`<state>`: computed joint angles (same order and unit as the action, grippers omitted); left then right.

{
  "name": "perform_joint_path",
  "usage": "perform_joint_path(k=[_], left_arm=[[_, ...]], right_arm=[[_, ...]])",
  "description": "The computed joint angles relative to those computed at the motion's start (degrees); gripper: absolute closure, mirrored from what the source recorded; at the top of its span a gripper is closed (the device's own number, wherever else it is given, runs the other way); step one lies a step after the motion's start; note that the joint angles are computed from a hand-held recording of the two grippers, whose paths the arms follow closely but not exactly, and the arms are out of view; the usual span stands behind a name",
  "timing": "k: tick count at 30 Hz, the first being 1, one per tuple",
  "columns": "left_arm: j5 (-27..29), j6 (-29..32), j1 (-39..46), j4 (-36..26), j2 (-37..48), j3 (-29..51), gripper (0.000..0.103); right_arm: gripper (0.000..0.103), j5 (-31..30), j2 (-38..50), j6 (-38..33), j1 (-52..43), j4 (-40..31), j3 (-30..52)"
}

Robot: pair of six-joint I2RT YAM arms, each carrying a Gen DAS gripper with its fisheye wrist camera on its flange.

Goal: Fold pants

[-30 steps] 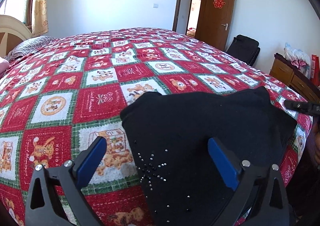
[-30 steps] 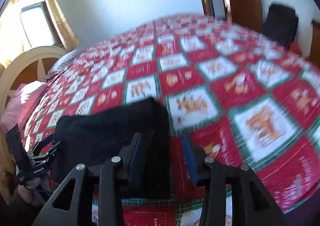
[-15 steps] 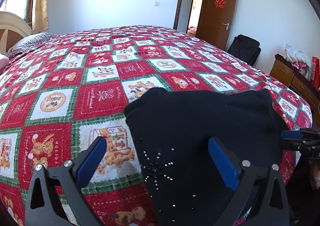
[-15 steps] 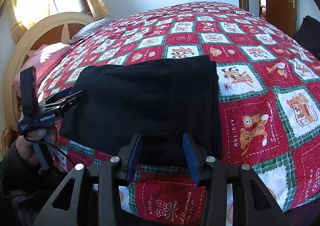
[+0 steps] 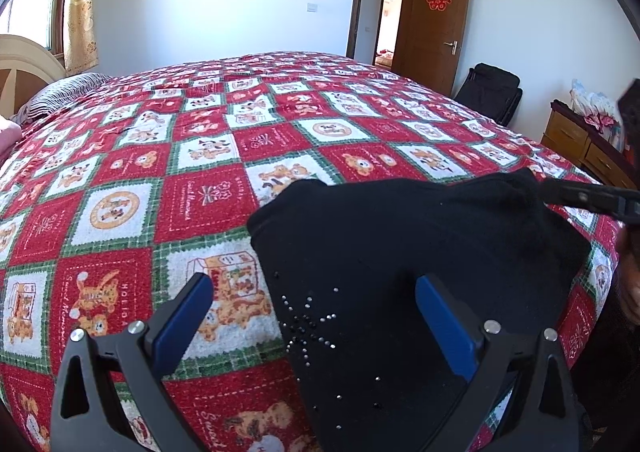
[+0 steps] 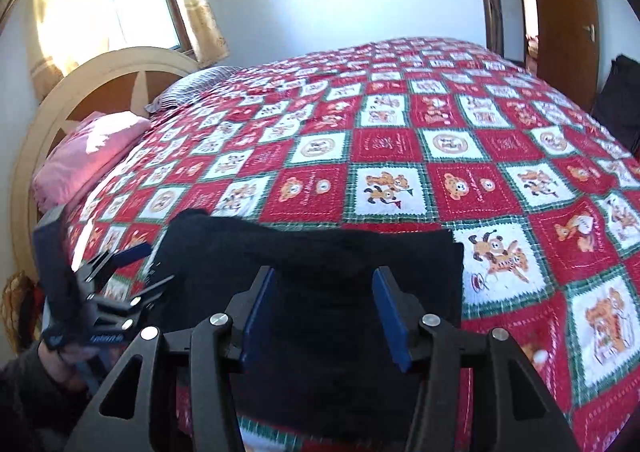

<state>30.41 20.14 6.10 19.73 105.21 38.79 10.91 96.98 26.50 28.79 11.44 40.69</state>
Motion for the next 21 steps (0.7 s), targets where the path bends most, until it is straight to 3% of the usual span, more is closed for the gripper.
perform_joint_path(k=[7,12,14,18,21], left_arm=[[-0.06,0.02,-0.34,-0.24,0.74,0.44,0.0],[-0.06,0.27,-0.47,0.92,-1.99,-1.64,0.0],[0.61,1.9,-0.02,2.14,-4.44,-4.04,0.0],[-0.44,5.84,0.02,3.82,-5.02,-7.58,0.0],[-1.37,6.25,-0.24,5.71,-1.9,-7.97,0.0]], right_arm=[[0.05,-5.97,5.98,1.52,-6.53,1.48,1.54],[0.05,1.46,3.63,1.76,-2.0,-3.51,3.19],[0.05,1.82,2.69,-0.4,0.24,-4.02,4.43],[0.05,-4.37,5.59,-5.55,2.95,-5.38,10.75],[0.051,-8.9,13.4,-8.14,3.69,-9.35,20.3]])
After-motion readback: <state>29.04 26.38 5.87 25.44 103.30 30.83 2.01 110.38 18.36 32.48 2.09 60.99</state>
